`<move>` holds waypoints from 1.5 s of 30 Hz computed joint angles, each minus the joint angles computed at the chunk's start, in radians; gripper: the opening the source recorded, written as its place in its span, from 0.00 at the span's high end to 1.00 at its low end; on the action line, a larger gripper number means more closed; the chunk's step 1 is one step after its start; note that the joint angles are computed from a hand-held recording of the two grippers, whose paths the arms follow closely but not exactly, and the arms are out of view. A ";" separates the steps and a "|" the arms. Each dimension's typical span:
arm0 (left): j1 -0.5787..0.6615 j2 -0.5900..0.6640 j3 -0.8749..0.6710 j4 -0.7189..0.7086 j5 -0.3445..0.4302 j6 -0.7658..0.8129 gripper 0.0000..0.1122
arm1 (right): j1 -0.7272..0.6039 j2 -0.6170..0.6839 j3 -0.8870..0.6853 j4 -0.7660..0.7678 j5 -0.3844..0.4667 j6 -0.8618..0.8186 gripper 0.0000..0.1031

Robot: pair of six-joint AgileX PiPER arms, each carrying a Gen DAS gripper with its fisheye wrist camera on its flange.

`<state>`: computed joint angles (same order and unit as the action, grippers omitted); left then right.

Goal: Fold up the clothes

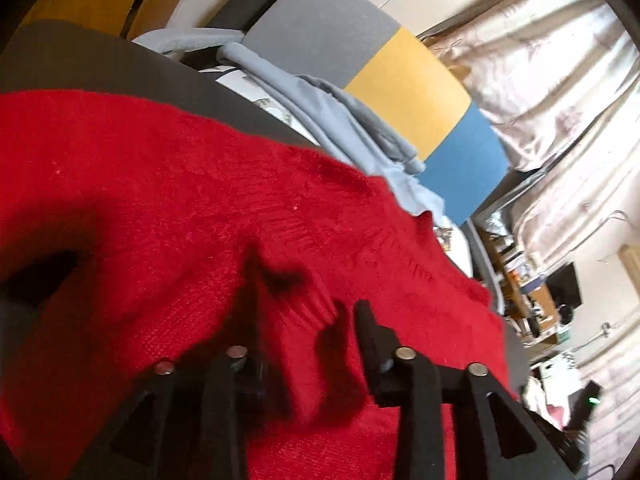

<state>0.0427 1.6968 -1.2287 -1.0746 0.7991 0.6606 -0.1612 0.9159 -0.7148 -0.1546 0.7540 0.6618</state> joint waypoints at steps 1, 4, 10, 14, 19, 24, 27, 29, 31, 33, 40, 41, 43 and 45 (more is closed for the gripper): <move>-0.007 -0.001 -0.003 0.010 -0.006 -0.008 0.67 | -0.038 -0.012 0.009 0.057 -0.014 -0.053 0.99; -0.021 0.001 -0.009 0.029 -0.023 -0.022 0.67 | -0.146 -0.044 -0.001 0.262 0.034 -0.269 0.95; 0.001 0.015 -0.008 -0.021 0.001 0.006 0.67 | 0.102 -0.150 -0.088 -0.079 0.119 0.027 0.78; -0.019 0.007 -0.010 0.013 -0.026 -0.009 0.65 | 0.068 0.097 -0.202 -0.052 0.018 -0.205 0.78; -0.012 0.010 -0.002 -0.013 -0.021 0.017 0.63 | 0.075 0.361 -0.278 -0.151 -0.016 -0.276 0.78; -0.020 -0.001 0.011 -0.001 -0.041 0.016 0.63 | 0.002 0.335 -0.217 -0.249 -0.032 -0.149 0.76; -0.030 -0.035 0.057 -0.010 -0.065 0.013 0.63 | -0.132 0.319 -0.204 -0.057 -0.085 -0.332 0.75; -0.035 -0.052 0.078 -0.011 -0.076 0.014 0.63 | -0.104 0.324 -0.255 -0.082 -0.001 -0.340 0.75; -0.032 -0.047 0.066 0.000 -0.065 0.001 0.63 | -0.014 0.309 -0.293 -0.166 0.072 -0.257 0.75; -0.025 -0.045 0.033 0.064 -0.031 -0.062 0.62 | 0.089 0.236 -0.284 -0.140 0.046 -0.216 0.74; 0.169 -0.135 0.040 0.195 0.081 -0.217 0.37 | 0.592 0.386 -0.315 -0.360 0.091 0.024 0.73; 0.229 -0.146 0.046 0.201 0.091 -0.227 0.37 | 0.654 0.423 -0.327 -0.453 0.142 0.090 0.73; 0.342 -0.152 0.045 0.233 0.105 -0.250 0.36 | 0.757 0.492 -0.355 -0.606 0.255 0.184 0.73; 0.447 -0.142 0.026 0.279 0.108 -0.279 0.35 | 0.792 0.524 -0.367 -0.652 0.301 0.197 0.73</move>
